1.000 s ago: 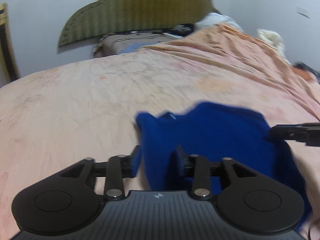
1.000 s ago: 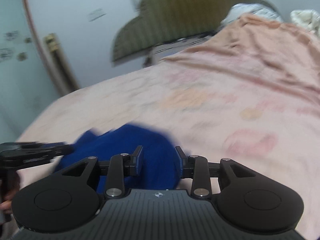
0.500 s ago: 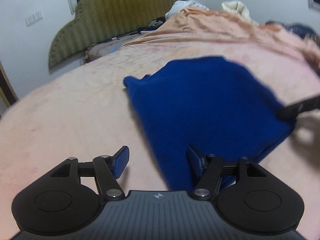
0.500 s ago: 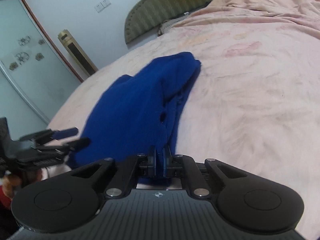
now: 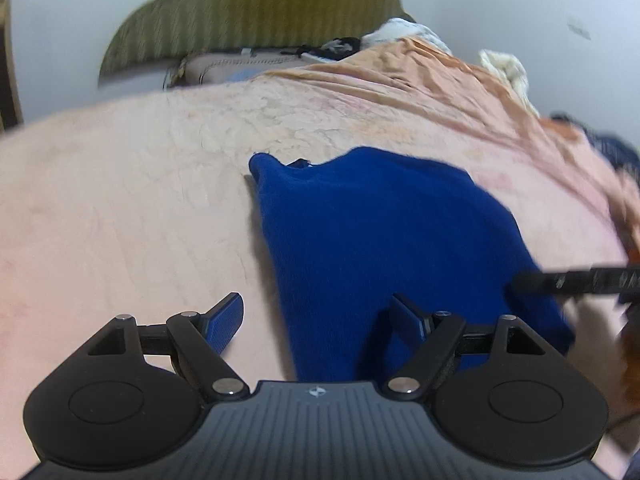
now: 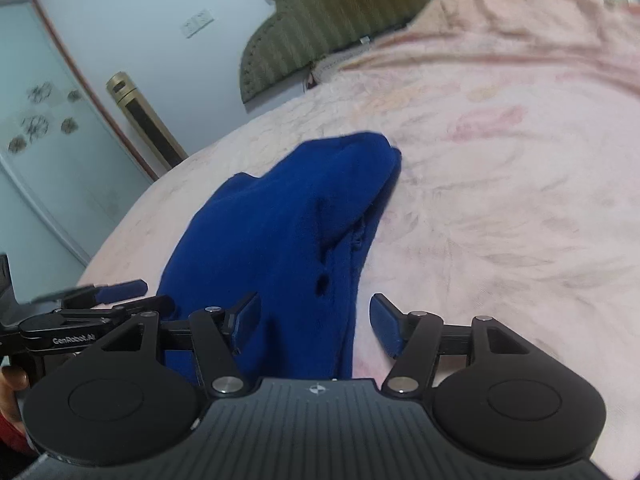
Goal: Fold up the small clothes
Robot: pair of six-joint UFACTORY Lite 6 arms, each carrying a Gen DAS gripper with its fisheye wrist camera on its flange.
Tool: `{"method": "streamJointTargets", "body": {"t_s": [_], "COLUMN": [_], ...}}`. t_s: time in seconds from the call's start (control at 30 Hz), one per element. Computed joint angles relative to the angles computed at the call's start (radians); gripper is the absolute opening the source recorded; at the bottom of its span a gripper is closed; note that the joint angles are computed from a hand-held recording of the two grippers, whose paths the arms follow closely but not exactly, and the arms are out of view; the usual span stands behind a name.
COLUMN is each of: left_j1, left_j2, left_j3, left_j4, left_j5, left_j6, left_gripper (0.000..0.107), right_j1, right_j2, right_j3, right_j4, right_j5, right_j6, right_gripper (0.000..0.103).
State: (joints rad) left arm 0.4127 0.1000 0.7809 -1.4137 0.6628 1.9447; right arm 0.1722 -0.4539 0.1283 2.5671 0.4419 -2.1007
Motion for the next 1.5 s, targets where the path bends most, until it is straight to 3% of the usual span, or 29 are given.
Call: {"method": "streamJointTargets", "body": {"t_s": [0.17, 0.33, 0.37, 0.4, 0.5, 0.73, 0.83, 0.93, 0.97, 1.07, 1.13, 1.23, 1.37, 1.43, 1.47, 1.5], "left_j1": [-0.010, -0.024, -0.029, -0.036, -0.074, -0.130, -0.186, -0.210, -0.192, -0.117, -0.045, 0.034, 0.121, 0.140, 0.136, 0.140], "left_j2": [0.391, 0.647, 0.684, 0.712, 0.751, 0.632, 0.583, 0.522, 0.489, 0.392, 0.336, 0.249, 0.257, 0.217, 0.205, 0.204], "left_j3": [0.432, 0.726, 0.771, 0.804, 0.861, 0.733, 0.674, 0.608, 0.571, 0.457, 0.376, 0.242, 0.158, 0.088, 0.076, 0.078], "left_j4": [0.195, 0.186, 0.176, 0.170, 0.175, 0.010, -0.066, -0.025, -0.026, 0.017, 0.082, 0.143, 0.237, 0.196, 0.198, 0.197], "left_j5": [0.154, 0.285, 0.306, 0.317, 0.275, 0.160, 0.047, -0.042, -0.026, 0.050, 0.145, 0.206, 0.314, 0.306, 0.288, 0.288], "left_j6": [-0.456, -0.616, -0.632, -0.640, -0.648, -0.327, -0.182, -0.203, -0.195, -0.198, -0.207, -0.182, -0.211, -0.128, -0.125, -0.132], "left_gripper": [0.080, 0.079, 0.074, 0.056, 0.033, 0.026, 0.026, 0.032, 0.035, 0.054, 0.054, 0.055, 0.053, 0.036, 0.023, 0.017], "right_j1": [-0.292, -0.374, -0.374, -0.365, -0.342, -0.303, -0.296, -0.256, -0.254, -0.292, -0.327, -0.402, -0.493, -0.506, -0.491, -0.470], "right_j2": [0.430, 0.742, 0.787, 0.832, 0.920, 0.881, 0.888, 0.903, 0.897, 0.811, 0.718, 0.594, 0.430, 0.381, 0.349, 0.332], "right_j3": [0.202, 0.484, 0.537, 0.595, 0.707, 0.688, 0.720, 0.772, 0.768, 0.663, 0.556, 0.403, 0.188, 0.124, 0.098, 0.084], "right_j4": [-0.351, -0.514, -0.535, -0.550, -0.552, -0.429, -0.381, -0.351, -0.360, -0.402, -0.447, -0.591, -0.715, -0.726, -0.700, -0.669], "right_j5": [0.380, 0.513, 0.519, 0.517, 0.502, 0.497, 0.476, 0.344, 0.313, 0.358, 0.379, 0.428, 0.511, 0.533, 0.517, 0.493], "right_j6": [0.188, 0.302, 0.319, 0.333, 0.357, 0.183, 0.159, 0.183, 0.213, 0.256, 0.262, 0.318, 0.314, 0.306, 0.304, 0.309], "right_gripper": [0.062, 0.056, 0.050, 0.042, 0.033, 0.029, 0.029, 0.045, 0.052, 0.054, 0.053, 0.054, 0.054, 0.045, 0.036, 0.020]}}
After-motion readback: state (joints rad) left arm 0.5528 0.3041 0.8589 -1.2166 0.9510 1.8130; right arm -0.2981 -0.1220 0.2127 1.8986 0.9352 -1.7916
